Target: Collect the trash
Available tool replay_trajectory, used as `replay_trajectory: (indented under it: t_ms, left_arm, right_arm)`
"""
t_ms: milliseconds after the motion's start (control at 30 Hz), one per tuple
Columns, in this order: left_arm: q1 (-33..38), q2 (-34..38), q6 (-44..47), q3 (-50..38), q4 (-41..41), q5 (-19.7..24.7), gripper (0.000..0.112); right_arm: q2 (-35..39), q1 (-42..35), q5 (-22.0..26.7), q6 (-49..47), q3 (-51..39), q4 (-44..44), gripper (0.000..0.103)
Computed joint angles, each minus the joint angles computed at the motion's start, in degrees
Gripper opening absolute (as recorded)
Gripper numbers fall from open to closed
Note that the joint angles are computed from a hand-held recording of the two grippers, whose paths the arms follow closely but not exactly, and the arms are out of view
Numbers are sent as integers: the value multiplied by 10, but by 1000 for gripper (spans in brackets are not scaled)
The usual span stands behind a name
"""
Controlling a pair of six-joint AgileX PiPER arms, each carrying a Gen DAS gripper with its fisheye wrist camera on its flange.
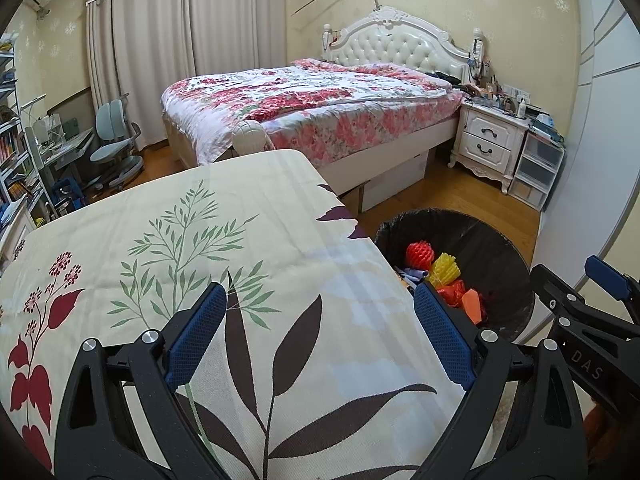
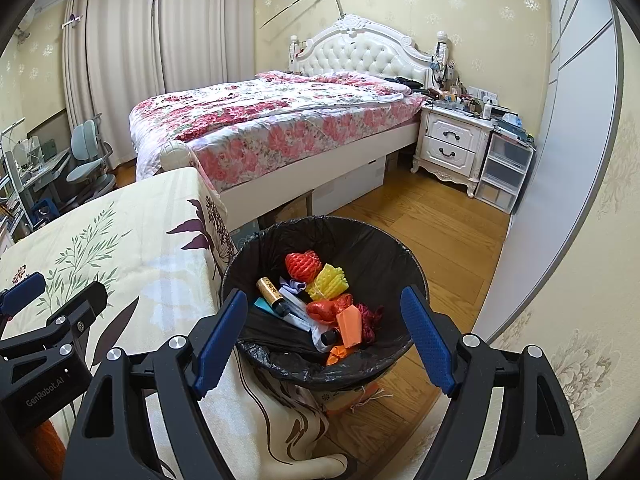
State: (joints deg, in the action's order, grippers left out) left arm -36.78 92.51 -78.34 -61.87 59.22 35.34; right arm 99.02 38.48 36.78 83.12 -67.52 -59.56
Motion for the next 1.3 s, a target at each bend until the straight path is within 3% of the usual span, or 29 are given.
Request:
replay_trajectory:
  t_ms: [1300]
  left_arm:
    - [-6,-5,-3,7,-3,1,92]
  right_arm:
    - [1,1,1,3,0,-2,77]
